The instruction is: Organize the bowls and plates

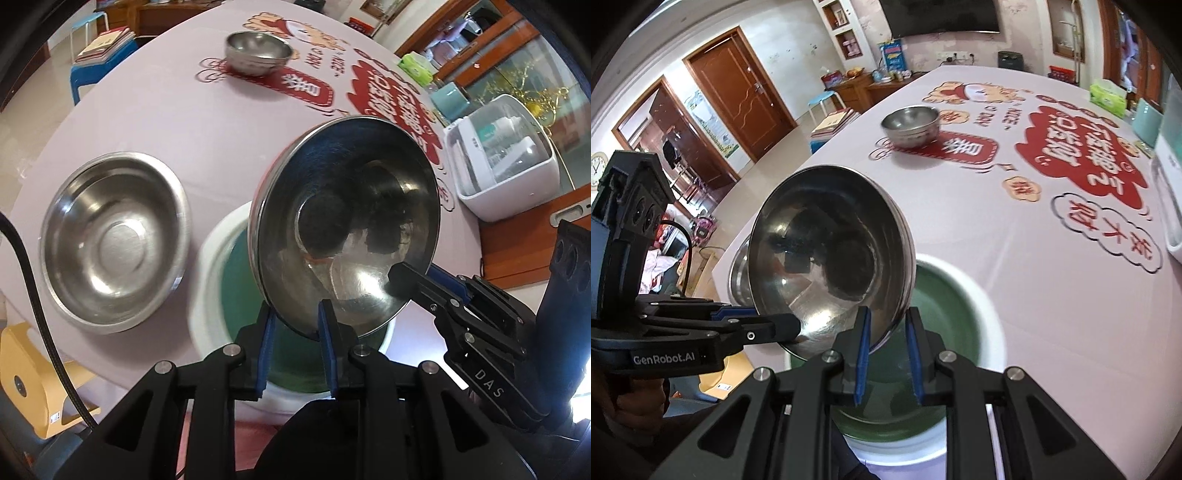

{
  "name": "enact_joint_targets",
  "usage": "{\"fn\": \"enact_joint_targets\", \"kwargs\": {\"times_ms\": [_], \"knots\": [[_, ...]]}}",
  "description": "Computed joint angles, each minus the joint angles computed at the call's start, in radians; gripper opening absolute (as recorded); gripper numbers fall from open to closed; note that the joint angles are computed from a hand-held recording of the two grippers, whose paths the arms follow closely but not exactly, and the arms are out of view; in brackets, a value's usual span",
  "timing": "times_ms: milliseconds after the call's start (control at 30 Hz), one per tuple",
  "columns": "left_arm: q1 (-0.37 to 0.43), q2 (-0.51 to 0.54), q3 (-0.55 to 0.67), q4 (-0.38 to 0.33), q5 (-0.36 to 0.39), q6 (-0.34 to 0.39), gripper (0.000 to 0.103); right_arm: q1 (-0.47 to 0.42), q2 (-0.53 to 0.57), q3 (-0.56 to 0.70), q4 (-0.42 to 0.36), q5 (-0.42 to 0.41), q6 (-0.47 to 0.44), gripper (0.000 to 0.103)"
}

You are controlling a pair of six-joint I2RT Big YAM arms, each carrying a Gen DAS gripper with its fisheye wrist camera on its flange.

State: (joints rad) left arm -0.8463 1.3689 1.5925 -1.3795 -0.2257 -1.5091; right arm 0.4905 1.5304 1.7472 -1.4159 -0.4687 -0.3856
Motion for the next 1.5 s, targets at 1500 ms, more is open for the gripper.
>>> {"fn": "enact_joint_targets", "kwargs": {"times_ms": [1500], "knots": [[0.172,-0.359,-0.332,-0.124,0.254,0.144,0.03,0.343,0.07,0.012,-0.003,0.155,0.279,0.03]]}}
